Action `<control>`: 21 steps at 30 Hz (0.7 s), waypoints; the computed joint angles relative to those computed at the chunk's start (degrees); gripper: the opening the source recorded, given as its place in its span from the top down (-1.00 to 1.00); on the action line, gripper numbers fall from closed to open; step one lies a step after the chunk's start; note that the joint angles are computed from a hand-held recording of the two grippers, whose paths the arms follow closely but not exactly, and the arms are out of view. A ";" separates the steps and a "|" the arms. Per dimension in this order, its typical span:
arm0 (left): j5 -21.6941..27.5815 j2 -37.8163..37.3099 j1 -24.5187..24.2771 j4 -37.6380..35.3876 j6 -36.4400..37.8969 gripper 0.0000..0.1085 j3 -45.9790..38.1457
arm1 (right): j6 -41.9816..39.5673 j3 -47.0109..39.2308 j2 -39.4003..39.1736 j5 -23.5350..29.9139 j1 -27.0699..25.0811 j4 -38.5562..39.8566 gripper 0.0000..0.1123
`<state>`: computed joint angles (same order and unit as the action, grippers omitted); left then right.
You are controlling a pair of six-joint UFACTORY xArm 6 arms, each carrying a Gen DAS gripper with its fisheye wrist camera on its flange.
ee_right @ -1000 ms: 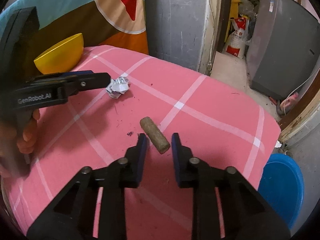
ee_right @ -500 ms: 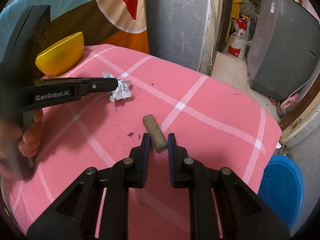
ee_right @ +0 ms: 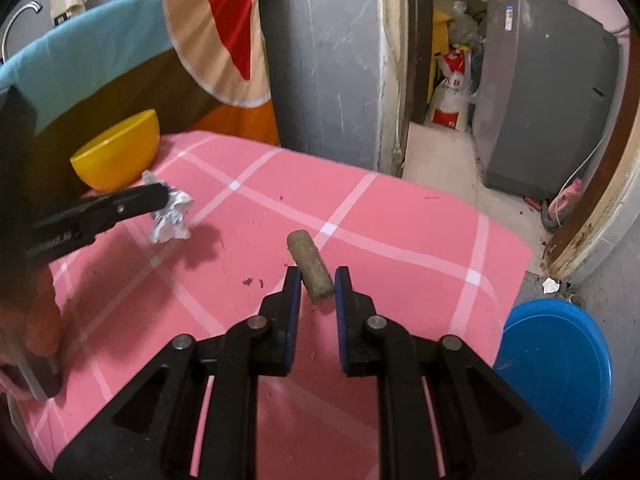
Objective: Collect trash
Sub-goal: 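Carry the stick and foil over the blue bucket and open both tools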
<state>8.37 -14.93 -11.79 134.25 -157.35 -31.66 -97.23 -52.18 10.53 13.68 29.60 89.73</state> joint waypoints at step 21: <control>30.40 -12.90 -23.70 -19.37 17.54 0.94 7.34 | -49.95 16.94 -24.90 14.06 -8.76 54.37 0.72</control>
